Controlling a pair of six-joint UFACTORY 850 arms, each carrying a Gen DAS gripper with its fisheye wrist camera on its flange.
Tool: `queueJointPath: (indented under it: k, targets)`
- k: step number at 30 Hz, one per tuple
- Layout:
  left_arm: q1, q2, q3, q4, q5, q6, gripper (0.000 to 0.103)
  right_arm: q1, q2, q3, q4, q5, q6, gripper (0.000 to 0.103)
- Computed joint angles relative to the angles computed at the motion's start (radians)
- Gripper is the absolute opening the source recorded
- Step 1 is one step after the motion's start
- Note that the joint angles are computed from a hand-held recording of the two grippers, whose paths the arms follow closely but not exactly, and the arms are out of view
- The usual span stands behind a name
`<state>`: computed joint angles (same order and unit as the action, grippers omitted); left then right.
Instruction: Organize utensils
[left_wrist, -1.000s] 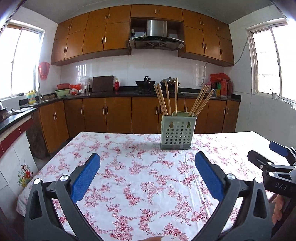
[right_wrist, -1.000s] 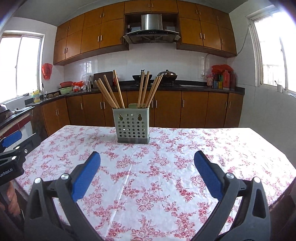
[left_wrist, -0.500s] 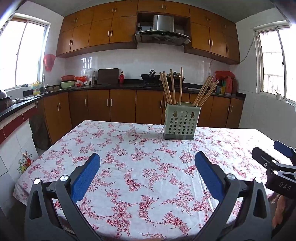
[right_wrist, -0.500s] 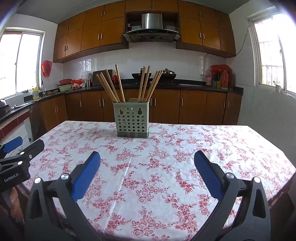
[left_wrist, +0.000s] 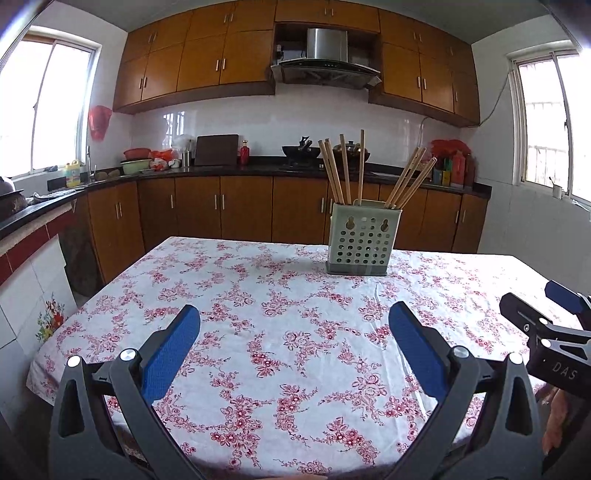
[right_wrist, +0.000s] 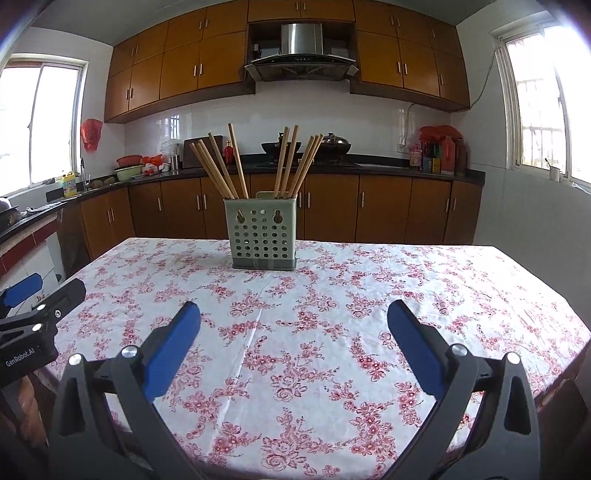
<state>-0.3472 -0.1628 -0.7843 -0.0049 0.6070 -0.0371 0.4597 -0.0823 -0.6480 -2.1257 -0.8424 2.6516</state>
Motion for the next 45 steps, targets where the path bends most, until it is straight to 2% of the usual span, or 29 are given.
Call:
queueJointPath:
  k: [45]
  targets:
    - [-0.011, -0.009, -0.006, -0.006, -0.019, 0.003, 0.101, -0.006, -0.012, 0.002, -0.013, 0.012, 0.025, 0.099]
